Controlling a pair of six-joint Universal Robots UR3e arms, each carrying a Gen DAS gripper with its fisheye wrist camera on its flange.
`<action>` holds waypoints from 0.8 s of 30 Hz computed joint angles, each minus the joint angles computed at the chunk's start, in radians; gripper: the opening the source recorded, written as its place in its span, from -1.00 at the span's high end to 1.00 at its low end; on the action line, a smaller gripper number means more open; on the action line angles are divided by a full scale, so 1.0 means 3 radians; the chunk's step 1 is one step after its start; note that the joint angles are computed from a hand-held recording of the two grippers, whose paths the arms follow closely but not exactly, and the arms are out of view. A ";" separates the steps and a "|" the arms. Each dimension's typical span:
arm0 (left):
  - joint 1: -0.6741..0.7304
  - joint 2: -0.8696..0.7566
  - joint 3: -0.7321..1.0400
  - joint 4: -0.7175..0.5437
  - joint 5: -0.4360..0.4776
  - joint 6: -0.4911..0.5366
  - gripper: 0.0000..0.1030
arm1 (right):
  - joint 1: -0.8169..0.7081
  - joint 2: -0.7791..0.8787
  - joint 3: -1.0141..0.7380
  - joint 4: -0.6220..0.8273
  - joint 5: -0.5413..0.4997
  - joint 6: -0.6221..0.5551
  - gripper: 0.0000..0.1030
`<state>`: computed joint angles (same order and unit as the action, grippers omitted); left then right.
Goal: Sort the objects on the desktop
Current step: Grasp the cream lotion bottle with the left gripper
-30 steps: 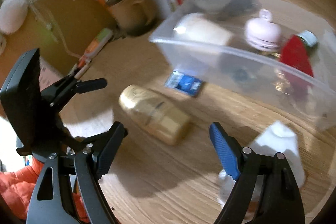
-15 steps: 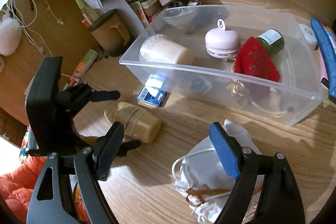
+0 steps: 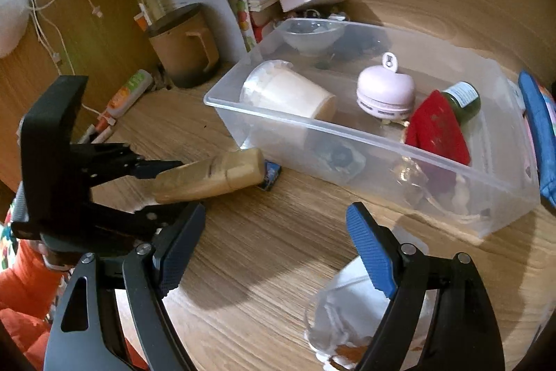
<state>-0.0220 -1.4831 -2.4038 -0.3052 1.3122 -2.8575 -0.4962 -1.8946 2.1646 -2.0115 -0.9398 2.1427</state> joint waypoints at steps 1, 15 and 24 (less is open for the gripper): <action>0.0097 0.0127 -0.0107 -0.0030 -0.0033 0.0078 0.14 | 0.0058 -0.0003 0.0037 -0.0113 -0.0044 0.0058 -0.58; 0.0008 -0.0161 0.0093 0.0207 0.0136 0.0194 -0.36 | 0.0776 0.0195 0.0402 -0.1475 -0.0619 0.0711 -0.49; 0.0150 -0.0395 0.0172 0.0334 0.0092 0.0223 0.11 | 0.1228 0.0609 0.0348 -0.2069 -0.1034 0.1165 -0.38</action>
